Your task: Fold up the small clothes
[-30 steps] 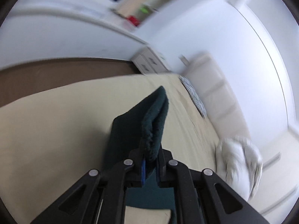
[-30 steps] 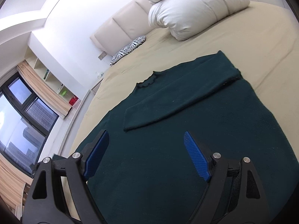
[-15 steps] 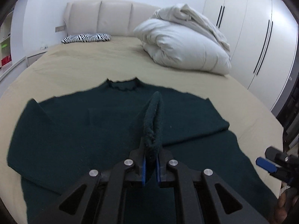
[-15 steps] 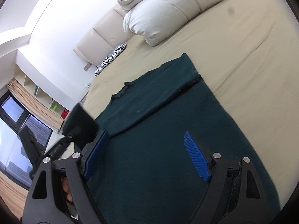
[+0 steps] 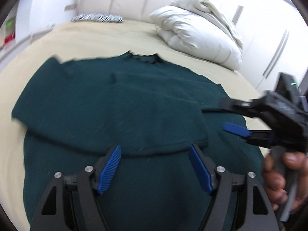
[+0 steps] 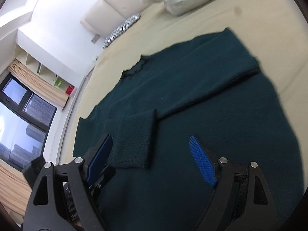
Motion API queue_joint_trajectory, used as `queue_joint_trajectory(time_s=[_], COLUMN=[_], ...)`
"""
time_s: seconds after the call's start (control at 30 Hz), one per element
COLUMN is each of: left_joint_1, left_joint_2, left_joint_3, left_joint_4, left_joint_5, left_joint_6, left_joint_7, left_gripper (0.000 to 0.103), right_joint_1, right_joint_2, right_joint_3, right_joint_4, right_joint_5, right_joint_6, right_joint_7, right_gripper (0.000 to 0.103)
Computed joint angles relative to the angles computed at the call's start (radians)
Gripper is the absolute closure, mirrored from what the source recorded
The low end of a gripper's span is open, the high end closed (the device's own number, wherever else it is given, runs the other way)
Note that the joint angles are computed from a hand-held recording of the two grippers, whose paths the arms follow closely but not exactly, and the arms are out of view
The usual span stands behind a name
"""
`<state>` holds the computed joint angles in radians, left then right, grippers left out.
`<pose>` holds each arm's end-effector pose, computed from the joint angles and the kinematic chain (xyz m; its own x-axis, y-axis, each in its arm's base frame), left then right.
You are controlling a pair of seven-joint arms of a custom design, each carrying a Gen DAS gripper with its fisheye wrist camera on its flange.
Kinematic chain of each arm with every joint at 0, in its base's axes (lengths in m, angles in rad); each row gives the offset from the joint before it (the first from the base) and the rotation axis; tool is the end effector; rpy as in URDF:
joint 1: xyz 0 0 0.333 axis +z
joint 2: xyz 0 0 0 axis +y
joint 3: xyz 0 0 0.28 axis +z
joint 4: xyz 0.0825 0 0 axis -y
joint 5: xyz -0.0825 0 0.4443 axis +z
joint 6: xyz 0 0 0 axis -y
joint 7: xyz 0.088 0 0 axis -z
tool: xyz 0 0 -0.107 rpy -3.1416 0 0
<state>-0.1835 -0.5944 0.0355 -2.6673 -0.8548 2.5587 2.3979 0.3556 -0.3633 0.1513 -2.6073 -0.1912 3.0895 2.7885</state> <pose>0.4625 -0.0591 0.4114 -0.4381 -0.8448 0.3072 -0.7567 0.1621 -0.6333 0.4427 0.2623 0.4023 -0.2411 -0.7576 -0.6066 -0.6947 0.5712 -0.4372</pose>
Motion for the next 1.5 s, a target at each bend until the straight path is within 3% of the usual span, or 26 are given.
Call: queue_joint_trajectory(time_s=[0.03,0.07,0.13,0.23,0.27,0.3,0.4,0.6,0.77,0.87,1.1,1.37,1.47,1.5], left_joint_1=[0.010,0.017,0.037,0.075,0.091,0.102,0.134,0.168,0.185,0.190,0.216,0.267,0.273,0.274], left_joint_2=[-0.007,-0.016,-0.031,-0.022,-0.009,-0.002,0.011,0.032,0.050,0.091,0.313,0.589,0.631,0.639], left_joint_3=[0.014,0.035,0.058,0.086,0.096,0.096,0.098,0.096,0.098,0.089,0.024,-0.071,-0.088,-0.093], left_joint_4=[-0.004,-0.007,-0.011,0.007,0.019,0.025,0.035,0.054,0.078,0.119,0.325,0.586,0.627,0.634], left_joint_5=[-0.001,-0.014,-0.033,-0.061,-0.069,-0.077,-0.098,-0.133,-0.152,-0.155,-0.075,0.233,0.251,0.261], left_joint_6=[-0.018,-0.034,-0.046,-0.067,-0.078,-0.080,-0.072,-0.076,-0.084,-0.060,0.045,0.066,0.058,0.059], left_joint_7=[-0.006,0.000,0.007,-0.009,-0.022,-0.026,-0.029,-0.040,-0.041,-0.037,-0.103,-0.359,-0.356,-0.351], left_gripper=[0.028,0.028,0.028,0.028,0.028,0.028,0.028,0.028,0.028,0.028,0.028,0.028,0.031,0.045], right_joint_1=[0.051,0.076,0.144,0.069,0.058,0.048,0.047,0.023,0.017,0.003,-0.057,-0.051,-0.043,-0.041], right_joint_2=[0.036,0.074,0.141,0.197,0.212,0.227,0.235,0.198,0.204,0.222,0.248,0.308,0.315,0.314], right_joint_3=[-0.048,-0.064,-0.120,-0.045,-0.034,-0.024,-0.017,0.051,0.045,0.011,-0.047,-0.068,-0.072,-0.074], right_joint_4=[0.028,0.066,0.130,0.205,0.228,0.254,0.285,0.395,0.480,0.495,0.414,0.361,0.350,0.340], right_joint_5=[0.016,0.058,0.167,0.071,0.047,0.021,0.012,-0.301,-0.437,-0.412,-0.329,-0.112,-0.001,0.037], right_joint_6=[-0.009,-0.044,-0.097,-0.164,-0.185,-0.222,-0.272,-0.441,-0.501,-0.483,-0.316,-0.213,-0.194,-0.173], right_joint_7=[-0.022,-0.051,-0.144,-0.112,-0.115,-0.116,-0.135,-0.117,-0.162,-0.192,-0.181,-0.319,-0.386,-0.416], right_gripper=[0.025,0.033,0.038,0.046,0.053,0.069,0.096,0.096,0.096,0.096,0.096,0.093,0.092,0.092])
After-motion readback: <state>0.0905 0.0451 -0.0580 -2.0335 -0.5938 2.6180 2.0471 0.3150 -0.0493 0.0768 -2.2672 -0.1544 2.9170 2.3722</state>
